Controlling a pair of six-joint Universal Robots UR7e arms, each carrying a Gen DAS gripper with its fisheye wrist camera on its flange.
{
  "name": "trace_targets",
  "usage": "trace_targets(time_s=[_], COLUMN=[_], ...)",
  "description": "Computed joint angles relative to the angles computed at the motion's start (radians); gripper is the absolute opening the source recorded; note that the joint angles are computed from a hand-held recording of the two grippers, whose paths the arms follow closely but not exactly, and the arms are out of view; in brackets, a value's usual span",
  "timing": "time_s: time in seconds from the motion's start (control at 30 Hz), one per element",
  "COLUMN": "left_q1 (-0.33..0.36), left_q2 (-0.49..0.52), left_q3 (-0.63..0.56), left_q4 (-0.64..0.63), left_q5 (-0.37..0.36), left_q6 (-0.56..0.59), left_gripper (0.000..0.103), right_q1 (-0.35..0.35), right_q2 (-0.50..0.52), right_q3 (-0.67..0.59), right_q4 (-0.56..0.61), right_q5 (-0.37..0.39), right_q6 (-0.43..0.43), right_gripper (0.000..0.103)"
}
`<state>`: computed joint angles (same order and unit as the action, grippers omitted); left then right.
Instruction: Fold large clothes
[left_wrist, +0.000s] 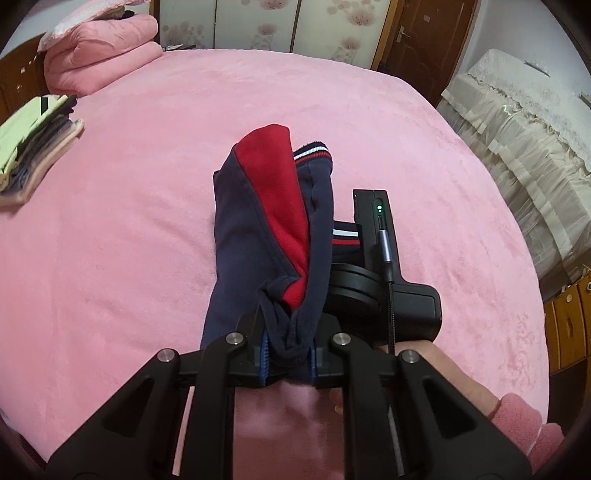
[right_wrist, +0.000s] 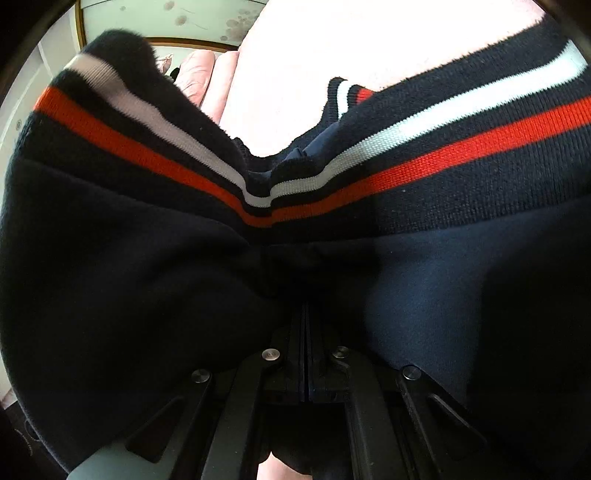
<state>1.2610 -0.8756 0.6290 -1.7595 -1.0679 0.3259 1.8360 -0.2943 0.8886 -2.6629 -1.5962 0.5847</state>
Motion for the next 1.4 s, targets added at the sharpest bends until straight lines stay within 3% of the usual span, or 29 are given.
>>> trace_targets(time_s=[0.07, 0.17, 0.3, 0.43, 0.57, 0.7, 0.77, 0.83, 0.87, 0.93, 1.07, 1.13, 1.3, 1.4], left_q1=[-0.005, -0.015, -0.039, -0.062, -0.073, -0.076, -0.085, -0.087, -0.087, -0.084, -0.075, -0.065, -0.036, -0.017], left_q2=[-0.016, -0.051, -0.079, -0.121, -0.141, -0.153, -0.161, -0.159, -0.154, -0.141, -0.121, -0.114, -0.08, -0.044], left_q3=[0.035, 0.131, 0.215, 0.348, 0.456, 0.519, 0.545, 0.527, 0.498, 0.431, 0.293, 0.24, 0.123, 0.048], left_q4=[-0.039, -0.127, -0.175, -0.261, -0.275, -0.224, -0.227, -0.175, -0.111, 0.019, 0.232, 0.28, 0.333, 0.358], left_q5=[0.011, 0.023, 0.036, 0.049, 0.09, 0.124, 0.147, 0.141, 0.126, 0.093, 0.05, 0.035, 0.097, 0.127], left_q6=[0.014, 0.069, 0.112, 0.18, 0.196, 0.178, 0.227, 0.263, 0.256, 0.219, 0.124, 0.086, -0.033, -0.088], left_gripper=[0.012, 0.012, 0.012, 0.012, 0.012, 0.014, 0.015, 0.027, 0.037, 0.052, 0.053, 0.053, 0.053, 0.053], right_q1=[-0.004, -0.004, -0.017, -0.008, 0.006, 0.058, 0.064, 0.082, 0.086, 0.108, 0.142, 0.159, 0.16, 0.159], right_q2=[-0.007, -0.017, -0.08, -0.17, -0.287, -0.345, -0.389, -0.418, -0.435, -0.432, -0.427, -0.399, -0.307, -0.241], right_q3=[-0.014, -0.084, -0.075, -0.035, 0.104, 0.18, 0.266, 0.382, 0.43, 0.448, 0.482, 0.474, 0.422, 0.36], right_q4=[0.044, 0.168, 0.178, 0.224, 0.157, 0.188, 0.118, -0.016, -0.079, -0.109, -0.103, -0.107, -0.077, -0.073], right_q5=[0.007, -0.018, -0.078, -0.223, -0.299, -0.454, -0.435, -0.383, -0.361, -0.376, -0.391, -0.378, -0.378, -0.422], right_q6=[-0.018, -0.111, -0.129, -0.122, -0.117, -0.126, -0.141, -0.108, -0.1, -0.079, -0.04, -0.01, 0.022, 0.058], right_gripper=[0.0, 0.0, 0.002, 0.004, 0.009, 0.027, 0.028, 0.028, 0.028, 0.03, 0.041, 0.057, 0.057, 0.055])
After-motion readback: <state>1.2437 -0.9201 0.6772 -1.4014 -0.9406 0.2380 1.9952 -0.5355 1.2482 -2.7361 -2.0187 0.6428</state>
